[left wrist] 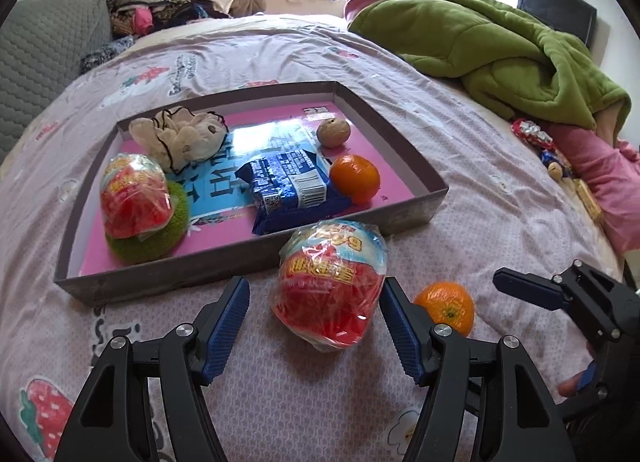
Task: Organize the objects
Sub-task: 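Move the left tool to the red-and-blue wrapped egg while the right tool approaches the mandarin orange, then close the left tool on the wrapped egg while the right tool closes on the mandarin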
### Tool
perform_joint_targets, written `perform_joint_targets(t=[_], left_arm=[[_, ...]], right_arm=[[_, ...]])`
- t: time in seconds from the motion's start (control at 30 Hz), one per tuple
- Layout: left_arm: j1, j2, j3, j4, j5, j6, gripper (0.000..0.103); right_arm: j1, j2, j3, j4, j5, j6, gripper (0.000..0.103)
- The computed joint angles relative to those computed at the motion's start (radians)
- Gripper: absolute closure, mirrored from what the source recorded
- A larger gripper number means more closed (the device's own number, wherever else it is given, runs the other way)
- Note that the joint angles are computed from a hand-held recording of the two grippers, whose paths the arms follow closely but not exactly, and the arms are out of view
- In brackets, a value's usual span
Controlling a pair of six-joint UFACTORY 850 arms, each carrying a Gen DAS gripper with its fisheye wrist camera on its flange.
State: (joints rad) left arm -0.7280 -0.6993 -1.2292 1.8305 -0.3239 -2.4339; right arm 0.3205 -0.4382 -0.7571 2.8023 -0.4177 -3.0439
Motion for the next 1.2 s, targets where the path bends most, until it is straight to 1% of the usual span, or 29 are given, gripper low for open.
perform_joint_targets(t=[0.2, 0.3, 0.33, 0.37, 0.47, 0.5, 0.53, 0.57, 0.6, 0.63, 0.7, 0.8, 0.97, 1.1, 1.2], left_arm=[[0.008, -0.012, -0.016, 0.019, 0.019, -0.025, 0.032], [0.009, -0.018, -0.024, 0.02, 0.022, -0.029, 0.032], [0.011, -0.017, -0.022, 0.034, 0.025, -0.046, 0.032], [0.013, -0.018, -0.023, 0.039, 0.031, -0.055, 0.033], [0.02, -0.015, -0.017, 0.115, 0.052, -0.141, 0.038], [0.023, -0.014, -0.013, 0.157, 0.059, -0.186, 0.041], [0.024, -0.013, -0.012, 0.192, 0.065, -0.22, 0.048], [0.025, -0.013, -0.01, 0.217, 0.071, -0.244, 0.051], [0.023, -0.014, -0.012, 0.199, 0.069, -0.228, 0.051], [0.021, -0.015, -0.014, 0.169, 0.066, -0.196, 0.051], [0.019, -0.013, -0.012, 0.148, 0.06, -0.183, 0.051], [0.021, -0.001, 0.005, 0.173, 0.054, -0.23, 0.052], [0.016, 0.03, 0.037, 0.145, 0.025, -0.215, 0.052], [0.002, 0.061, 0.061, 0.087, -0.022, -0.158, 0.052], [-0.005, 0.088, 0.085, 0.07, -0.042, -0.147, 0.052]], right_arm=[[-0.001, -0.017, -0.017, 0.016, -0.004, -0.01, 0.034], [-0.003, -0.026, -0.027, -0.016, -0.007, 0.03, 0.034], [-0.003, -0.027, -0.028, -0.021, -0.012, 0.039, 0.036], [-0.005, -0.03, -0.032, -0.039, -0.012, 0.056, 0.041], [-0.013, -0.04, -0.045, -0.115, -0.009, 0.13, 0.049], [-0.015, -0.043, -0.047, -0.142, -0.01, 0.154, 0.051], [-0.017, -0.044, -0.049, -0.176, -0.012, 0.182, 0.056], [-0.017, -0.045, -0.049, -0.194, -0.011, 0.193, 0.06], [-0.015, -0.044, -0.047, -0.198, -0.012, 0.191, 0.061], [-0.012, -0.042, -0.044, -0.184, -0.013, 0.173, 0.061], [-0.008, -0.039, -0.04, -0.161, -0.012, 0.145, 0.061], [-0.016, -0.038, -0.039, -0.202, -0.019, 0.191, 0.061], [-0.028, -0.026, -0.03, -0.229, -0.039, 0.229, 0.061], [-0.035, -0.011, -0.018, -0.254, -0.074, 0.263, 0.061], [-0.037, 0.001, -0.009, -0.246, -0.091, 0.264, 0.061]])
